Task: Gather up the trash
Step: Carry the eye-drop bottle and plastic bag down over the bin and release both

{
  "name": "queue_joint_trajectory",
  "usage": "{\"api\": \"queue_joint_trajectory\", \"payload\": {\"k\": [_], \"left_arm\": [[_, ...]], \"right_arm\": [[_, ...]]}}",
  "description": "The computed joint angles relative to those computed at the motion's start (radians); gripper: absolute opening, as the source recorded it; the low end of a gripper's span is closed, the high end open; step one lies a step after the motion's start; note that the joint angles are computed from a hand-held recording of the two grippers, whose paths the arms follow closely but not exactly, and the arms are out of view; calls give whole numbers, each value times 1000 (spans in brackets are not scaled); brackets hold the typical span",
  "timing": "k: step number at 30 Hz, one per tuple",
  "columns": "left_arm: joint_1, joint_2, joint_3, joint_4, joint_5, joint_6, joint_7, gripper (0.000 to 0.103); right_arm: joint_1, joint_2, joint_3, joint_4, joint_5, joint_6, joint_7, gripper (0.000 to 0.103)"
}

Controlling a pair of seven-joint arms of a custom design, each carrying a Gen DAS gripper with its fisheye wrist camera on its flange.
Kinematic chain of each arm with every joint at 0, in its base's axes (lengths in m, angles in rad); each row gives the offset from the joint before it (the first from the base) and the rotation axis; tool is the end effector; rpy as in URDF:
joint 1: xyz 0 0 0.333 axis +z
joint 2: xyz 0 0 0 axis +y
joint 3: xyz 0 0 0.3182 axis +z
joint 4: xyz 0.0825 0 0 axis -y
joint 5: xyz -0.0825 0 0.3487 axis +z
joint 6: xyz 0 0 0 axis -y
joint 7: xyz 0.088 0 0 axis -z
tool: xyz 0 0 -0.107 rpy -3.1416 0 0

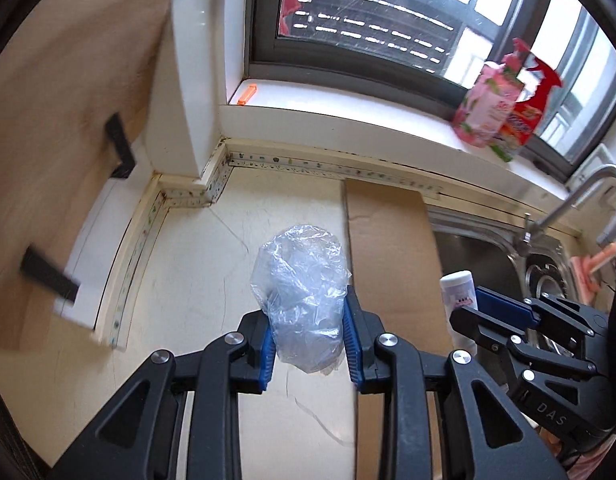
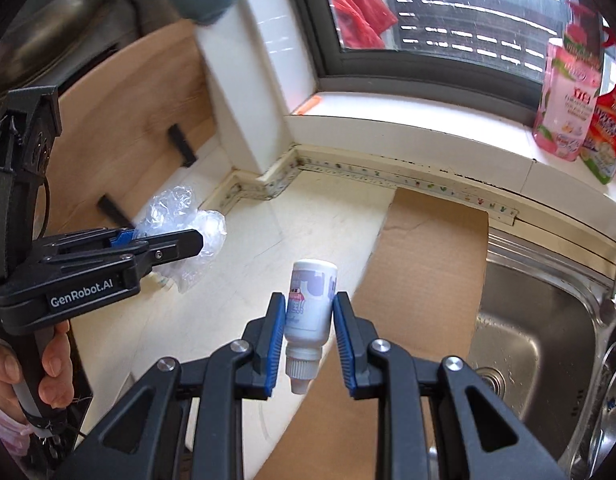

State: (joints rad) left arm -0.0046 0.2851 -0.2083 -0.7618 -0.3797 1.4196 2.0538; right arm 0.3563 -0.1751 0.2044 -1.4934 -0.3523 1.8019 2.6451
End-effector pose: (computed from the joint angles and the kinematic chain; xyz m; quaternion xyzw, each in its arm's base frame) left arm 0.5285 -0.1267 0.8057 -0.3577 0.8916 -0.2767 0.0249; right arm 0.4065 0.2379 0.7780 -0.4816 0.8224 -0.1849 0.2398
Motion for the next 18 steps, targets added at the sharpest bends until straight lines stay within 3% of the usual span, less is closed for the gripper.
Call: {"api": "queue_joint_trajectory", "payload": {"k": [4,8,15,18], "left_arm": [[117,-74,26,-9,-128,-119,61,27],[235,-149,77,-34,-260,-236,147,27],[392,-222,215,-81,-392,-463,295,27],[429,-262,259,-164,-380,-500,379,27]], "right_arm": [[66,68,78,176,-59,-150,42,24],[179,158,129,359,-138,-286,95,25],[423,359,164,654,-277,-448,136,25],[512,443,148,761,-297,-479,132,25]]}}
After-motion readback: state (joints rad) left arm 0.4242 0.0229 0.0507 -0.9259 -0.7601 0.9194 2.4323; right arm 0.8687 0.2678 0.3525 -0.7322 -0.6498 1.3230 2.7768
